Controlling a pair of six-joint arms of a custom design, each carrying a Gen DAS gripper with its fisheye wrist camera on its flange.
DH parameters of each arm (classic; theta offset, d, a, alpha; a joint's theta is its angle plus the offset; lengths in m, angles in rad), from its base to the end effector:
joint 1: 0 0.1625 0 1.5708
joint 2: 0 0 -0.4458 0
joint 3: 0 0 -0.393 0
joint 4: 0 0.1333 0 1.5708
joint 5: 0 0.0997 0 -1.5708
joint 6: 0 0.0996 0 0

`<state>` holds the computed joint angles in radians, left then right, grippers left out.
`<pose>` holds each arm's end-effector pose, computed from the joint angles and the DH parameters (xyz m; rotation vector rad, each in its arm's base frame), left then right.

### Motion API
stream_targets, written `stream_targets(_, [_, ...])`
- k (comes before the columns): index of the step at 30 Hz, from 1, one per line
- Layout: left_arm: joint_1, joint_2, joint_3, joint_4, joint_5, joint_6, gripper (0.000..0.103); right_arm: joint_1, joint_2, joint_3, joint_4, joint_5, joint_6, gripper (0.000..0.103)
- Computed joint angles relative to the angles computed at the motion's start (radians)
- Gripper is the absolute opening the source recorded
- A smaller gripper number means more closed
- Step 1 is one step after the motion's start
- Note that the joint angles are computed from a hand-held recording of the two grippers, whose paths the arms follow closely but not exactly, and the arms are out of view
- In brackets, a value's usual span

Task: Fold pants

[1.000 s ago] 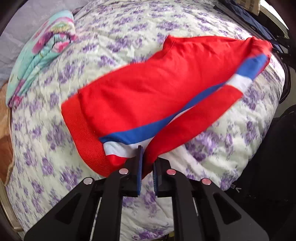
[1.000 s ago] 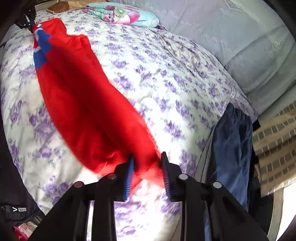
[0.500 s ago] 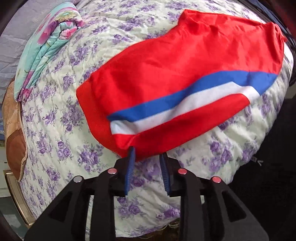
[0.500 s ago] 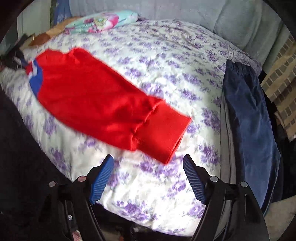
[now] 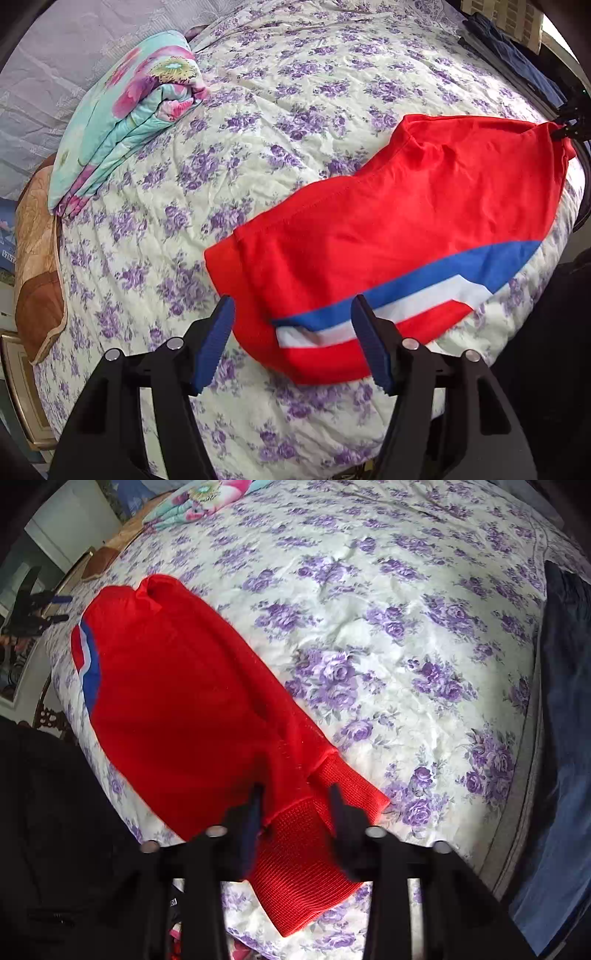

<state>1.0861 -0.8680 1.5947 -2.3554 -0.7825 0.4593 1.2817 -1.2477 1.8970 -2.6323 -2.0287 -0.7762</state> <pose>-0.1389 -0.7015 0.1772 1.0445 2.1085 -0.0806 -0.0803 -0.5830 0.3057 0.4924 -2.4948 0.1569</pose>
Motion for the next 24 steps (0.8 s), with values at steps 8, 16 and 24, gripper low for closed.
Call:
stream_targets(8, [0.043, 0.201, -0.181, -0.091, 0.075, 0.032, 0.064, 0.019, 0.018, -0.103, -0.053, -0.067, 0.062, 0.019])
stream_targets(16, [0.054, 0.236, -0.195, -0.212, 0.116, 0.112, 0.073, 0.121, 0.162, -0.173, -0.145, -0.252, -0.03, 0.067])
stream_targets(24, [0.047, 0.135, -0.106, -0.231, 0.082, -0.049, 0.072, 0.229, 0.463, -0.556, 0.325, 0.22, -0.006, 0.069])
